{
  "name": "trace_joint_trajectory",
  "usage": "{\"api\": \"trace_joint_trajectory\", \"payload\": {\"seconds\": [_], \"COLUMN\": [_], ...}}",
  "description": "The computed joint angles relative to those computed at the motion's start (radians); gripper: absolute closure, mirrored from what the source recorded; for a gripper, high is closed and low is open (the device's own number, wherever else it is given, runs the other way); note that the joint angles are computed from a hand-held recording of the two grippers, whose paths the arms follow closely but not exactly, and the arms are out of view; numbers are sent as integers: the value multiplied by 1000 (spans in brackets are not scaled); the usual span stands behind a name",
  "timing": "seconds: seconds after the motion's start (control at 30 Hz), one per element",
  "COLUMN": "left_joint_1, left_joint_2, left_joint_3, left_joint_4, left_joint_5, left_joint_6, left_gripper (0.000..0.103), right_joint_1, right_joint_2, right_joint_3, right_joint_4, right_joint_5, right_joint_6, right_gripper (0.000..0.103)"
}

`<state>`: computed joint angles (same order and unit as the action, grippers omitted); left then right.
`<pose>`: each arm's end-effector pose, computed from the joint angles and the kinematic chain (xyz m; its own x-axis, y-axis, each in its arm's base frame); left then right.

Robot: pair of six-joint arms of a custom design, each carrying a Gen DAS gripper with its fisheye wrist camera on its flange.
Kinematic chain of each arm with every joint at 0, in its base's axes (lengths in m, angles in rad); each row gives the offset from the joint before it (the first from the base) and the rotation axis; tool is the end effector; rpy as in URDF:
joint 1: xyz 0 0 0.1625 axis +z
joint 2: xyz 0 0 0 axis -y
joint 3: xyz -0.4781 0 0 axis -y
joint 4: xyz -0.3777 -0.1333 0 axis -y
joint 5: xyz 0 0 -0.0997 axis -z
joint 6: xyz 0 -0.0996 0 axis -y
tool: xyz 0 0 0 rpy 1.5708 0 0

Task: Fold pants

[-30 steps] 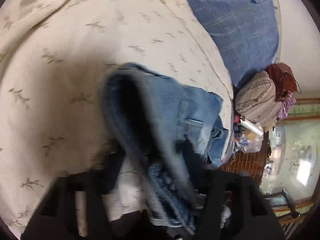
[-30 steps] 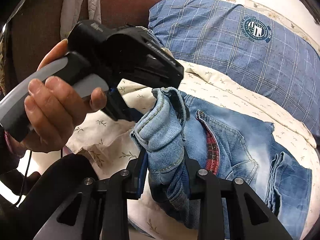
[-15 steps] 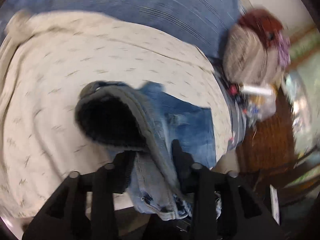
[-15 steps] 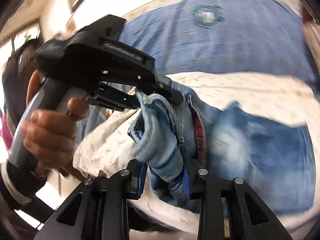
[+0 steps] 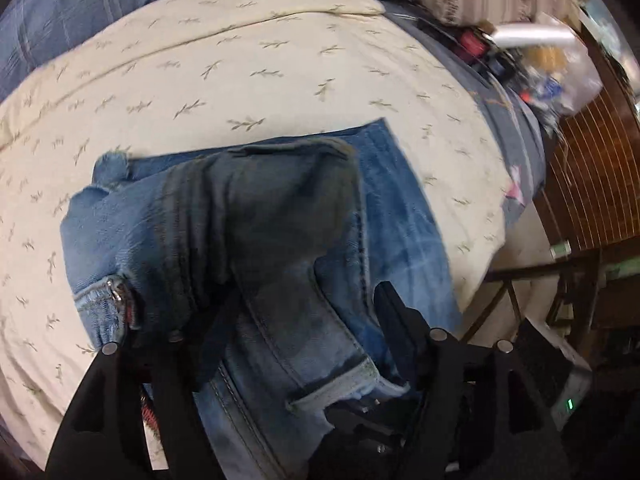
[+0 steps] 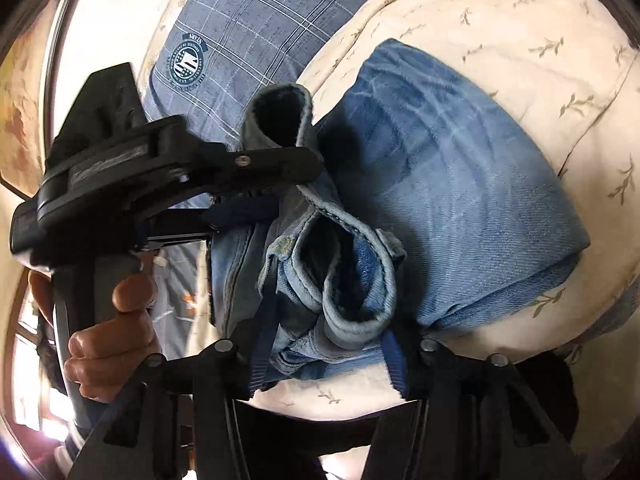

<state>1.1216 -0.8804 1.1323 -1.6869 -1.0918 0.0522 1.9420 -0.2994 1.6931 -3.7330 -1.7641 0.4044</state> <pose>-0.1673 -0.7598 0.3359 -0.7488 0.4875 -0.4490 0.4700 0.8682 0.1590 0.3469 -0.5764 -0.0693 -0.9879 0.0507 -0.1465 0.1391 0.7070 -0.6933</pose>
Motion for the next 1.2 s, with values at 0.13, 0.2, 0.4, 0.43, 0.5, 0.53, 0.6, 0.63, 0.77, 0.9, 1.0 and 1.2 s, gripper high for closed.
{"api": "trace_joint_trajectory", "payload": {"seconds": [0.13,0.2,0.4,0.43,0.5,0.53,0.6,0.63,0.77,0.9,1.0,1.2], "left_joint_1": [4,5,16,15,12,8,7,9,38,16,4,15], "left_joint_2": [-34,-55,24,36,43,46,55,62,74,9,-16,88], "left_joint_3": [-48,-59,-222,-230,-215,-189,-151,-136,-118,-43,-32,-45], "left_joint_4": [30,-7,67,72,56,34,-4,-20,-47,-121,-168,-190], "left_joint_5": [-31,1,62,60,74,94,134,150,136,99,21,162], "left_joint_6": [123,217,376,407,486,544,616,628,584,665,676,509], "left_gripper": [34,32,29,29,29,29,29,29,36,60,59,43], "right_joint_1": [-19,-29,-22,-19,-2,-7,-14,-14,3,29,66,-2], "right_joint_2": [-17,-21,0,8,25,27,37,41,33,3,-14,-8], "right_joint_3": [49,72,45,33,18,9,1,4,-13,19,32,42], "right_joint_4": [-55,-91,-38,-30,-48,-54,-84,-97,-41,-115,-168,-75], "right_joint_5": [83,129,158,160,133,150,185,181,85,91,-15,-55], "right_joint_6": [-4,0,1,6,14,18,41,56,65,5,-104,37], "right_gripper": [32,24,16,16,16,16,16,17,59,71,71,63]}}
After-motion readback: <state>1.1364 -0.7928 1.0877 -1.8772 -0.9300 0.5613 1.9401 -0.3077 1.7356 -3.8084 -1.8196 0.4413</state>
